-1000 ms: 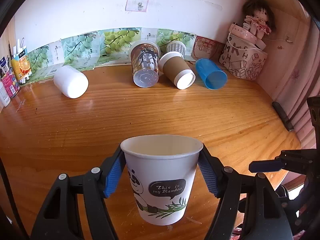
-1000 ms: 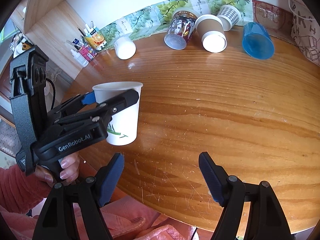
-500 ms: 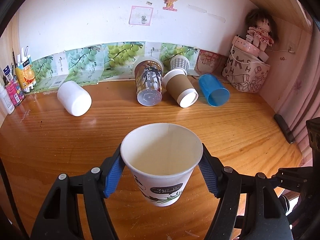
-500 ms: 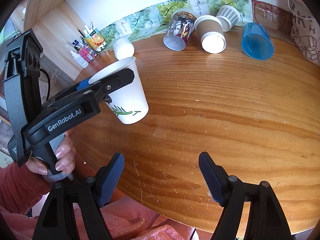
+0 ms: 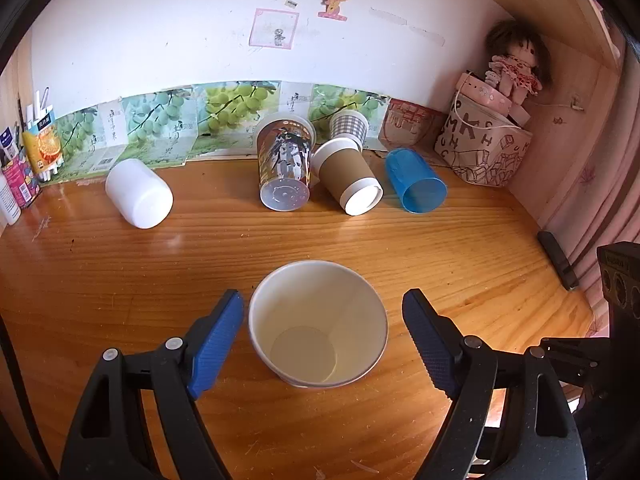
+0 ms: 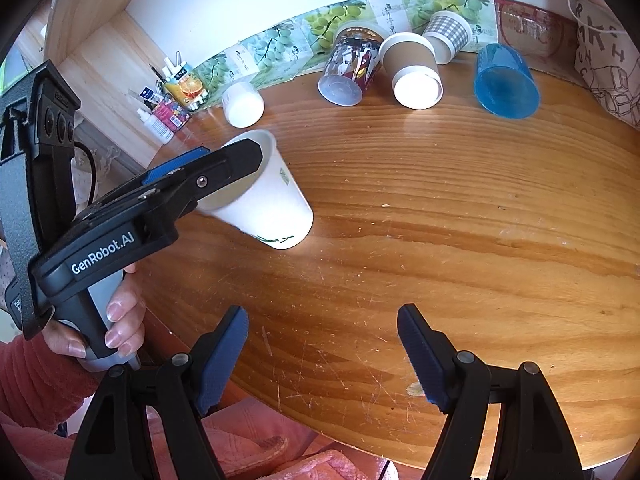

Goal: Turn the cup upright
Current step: 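Rotate the panda cup upright with the left gripper and lower it onto the desk, then open the left gripper and withdraw it from the upright cup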

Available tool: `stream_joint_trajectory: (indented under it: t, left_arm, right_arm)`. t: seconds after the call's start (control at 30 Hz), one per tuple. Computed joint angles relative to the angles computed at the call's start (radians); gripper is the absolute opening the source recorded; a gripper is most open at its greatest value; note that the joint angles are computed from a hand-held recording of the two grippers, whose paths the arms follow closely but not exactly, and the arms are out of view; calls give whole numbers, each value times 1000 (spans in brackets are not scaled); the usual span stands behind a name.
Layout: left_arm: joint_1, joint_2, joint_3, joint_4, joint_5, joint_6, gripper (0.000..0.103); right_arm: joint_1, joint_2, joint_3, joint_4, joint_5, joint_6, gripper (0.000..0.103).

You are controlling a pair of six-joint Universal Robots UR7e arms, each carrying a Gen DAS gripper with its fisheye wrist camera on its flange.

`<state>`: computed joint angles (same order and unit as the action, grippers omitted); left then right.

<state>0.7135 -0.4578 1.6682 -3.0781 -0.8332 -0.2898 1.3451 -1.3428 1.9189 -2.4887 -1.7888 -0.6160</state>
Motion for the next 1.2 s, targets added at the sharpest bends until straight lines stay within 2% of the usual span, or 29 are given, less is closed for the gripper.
stream_joint_trajectory:
  t: [0.37,0.43,0.7,0.83,0.93,1.07,1.17,1.2]
  left_arm:
    - [-23,-42,23,73,47,-84,84]
    - [-31,-59,35,99,61,-123,84]
    - [-69,-140,79,250,111,-333,84]
    - [-86,-175,76,374,141,-427,84]
    - [-96,-198,64,473,146,-474,84]
    - [-114,-227,78,486,161,-505,87]
    - [-130,-242,79,509,182,-520,88]
    - [-135,-245,80,510,186,-519,88]
  right_arm:
    - [7,4,-6,-9,-4,-7,78]
    - [15,4,-6,-24,-10,-9,82]
    - [64,-7,-5,-89,-40,4,82]
    - [94,-15,-16,-80,-40,15,82]
    - [131,-17,-10,-124,-89,31,82]
    - [157,-38,-6,-128,-81,43,82]
    - [185,-43,-7,-145,-123,38,83]
    - [199,-39,-12,-149,-159,48,83]
